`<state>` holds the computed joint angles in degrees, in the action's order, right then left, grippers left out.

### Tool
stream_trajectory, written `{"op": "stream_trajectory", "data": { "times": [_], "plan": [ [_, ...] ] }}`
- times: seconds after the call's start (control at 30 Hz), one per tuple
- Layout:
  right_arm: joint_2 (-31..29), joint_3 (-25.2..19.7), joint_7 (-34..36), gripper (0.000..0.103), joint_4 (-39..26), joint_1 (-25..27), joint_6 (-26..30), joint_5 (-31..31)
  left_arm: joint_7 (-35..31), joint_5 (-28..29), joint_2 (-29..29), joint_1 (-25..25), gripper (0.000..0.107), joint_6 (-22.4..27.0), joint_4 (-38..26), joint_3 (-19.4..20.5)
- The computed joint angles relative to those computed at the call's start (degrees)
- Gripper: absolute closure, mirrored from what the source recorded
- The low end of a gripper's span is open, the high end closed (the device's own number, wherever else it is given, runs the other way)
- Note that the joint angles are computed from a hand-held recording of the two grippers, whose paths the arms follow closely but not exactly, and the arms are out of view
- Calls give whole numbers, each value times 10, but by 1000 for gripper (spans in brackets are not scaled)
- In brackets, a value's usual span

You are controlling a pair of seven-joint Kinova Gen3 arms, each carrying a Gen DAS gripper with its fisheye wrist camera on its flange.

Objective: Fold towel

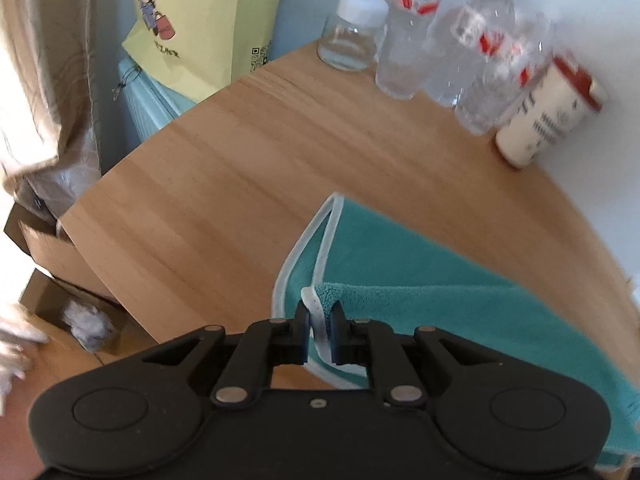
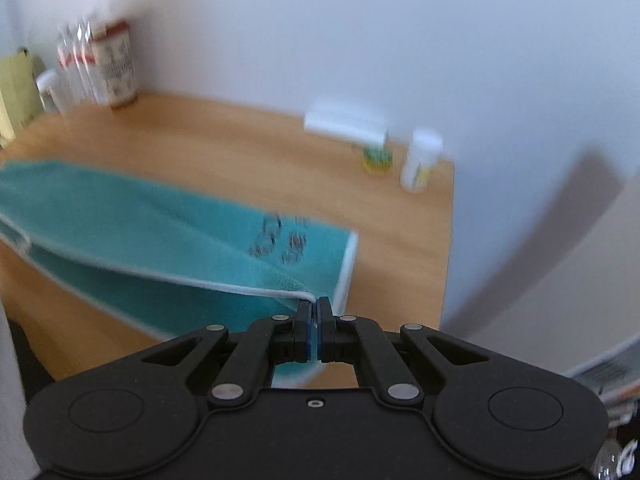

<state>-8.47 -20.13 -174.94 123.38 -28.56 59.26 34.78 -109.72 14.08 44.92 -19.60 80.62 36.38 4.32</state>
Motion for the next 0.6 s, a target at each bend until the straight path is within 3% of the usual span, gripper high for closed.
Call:
{"op": "stream_trajectory", "data": {
  "times": [0.23, 0.43, 0.47, 0.57, 0.6],
  "plan": [
    [33, 6, -15, 101, 21, -15, -23, -9, -47, -19, -18, 13, 98, -55, 58, -6],
    [53, 19, 27, 98, 11, -32, -12, -10, -55, -27, -6, 16, 91, -39, 37, -9],
    [51, 23, 39, 96, 10, -33, -15, -17, -57, -30, -5, 17, 87, -37, 34, -10],
    [56, 22, 79, 71, -2, -42, 8, -29, -43, -43, -8, 23, 65, -45, 33, -21],
    [50, 23, 95, 71, -4, -43, 13, -39, -39, -44, -10, 24, 65, -49, 35, -22]
  ]
}}
